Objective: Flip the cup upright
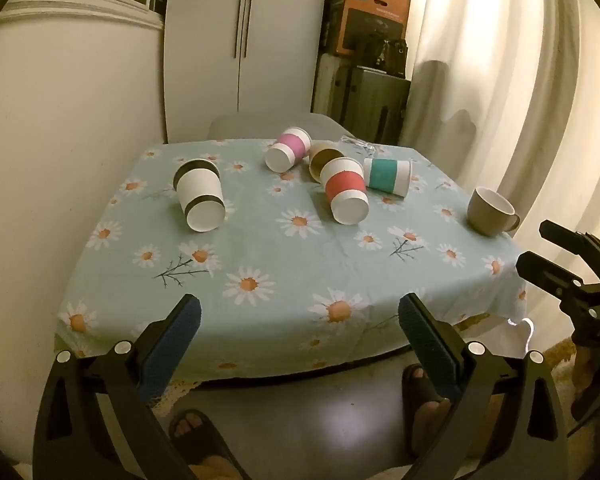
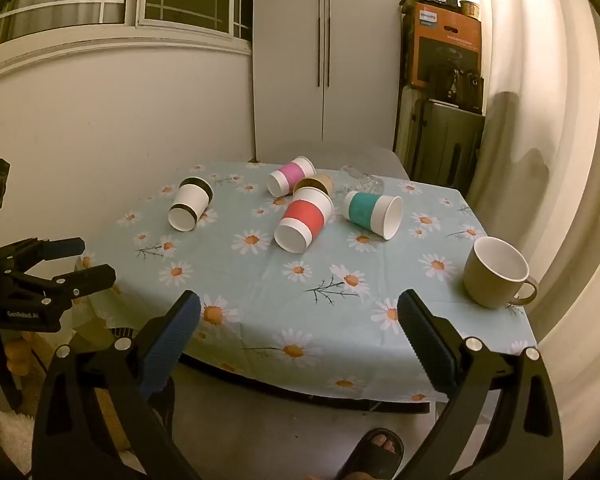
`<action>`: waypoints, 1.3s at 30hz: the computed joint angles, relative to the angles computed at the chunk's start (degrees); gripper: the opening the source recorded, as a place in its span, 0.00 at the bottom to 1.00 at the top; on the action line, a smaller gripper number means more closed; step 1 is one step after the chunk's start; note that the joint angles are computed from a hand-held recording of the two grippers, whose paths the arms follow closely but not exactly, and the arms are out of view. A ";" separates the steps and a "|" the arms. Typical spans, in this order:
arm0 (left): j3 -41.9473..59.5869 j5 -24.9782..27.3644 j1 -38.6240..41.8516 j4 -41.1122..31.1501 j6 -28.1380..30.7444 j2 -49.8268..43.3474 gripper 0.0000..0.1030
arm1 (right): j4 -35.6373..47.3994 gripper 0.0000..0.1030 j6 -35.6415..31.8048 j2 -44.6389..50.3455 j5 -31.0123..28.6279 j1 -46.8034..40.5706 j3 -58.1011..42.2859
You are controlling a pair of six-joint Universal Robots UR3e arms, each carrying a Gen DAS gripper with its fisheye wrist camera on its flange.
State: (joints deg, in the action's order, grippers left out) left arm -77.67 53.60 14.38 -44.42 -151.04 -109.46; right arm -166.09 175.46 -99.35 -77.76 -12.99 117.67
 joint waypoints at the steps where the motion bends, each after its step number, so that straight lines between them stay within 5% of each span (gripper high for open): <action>1: -0.02 -0.43 0.39 -0.18 0.55 -0.12 0.94 | -0.07 0.95 -0.14 -0.47 0.19 -0.23 0.56; 39: -0.13 -0.39 -0.10 -0.43 0.95 0.18 0.94 | 1.25 0.95 0.08 0.24 0.09 -1.09 -0.24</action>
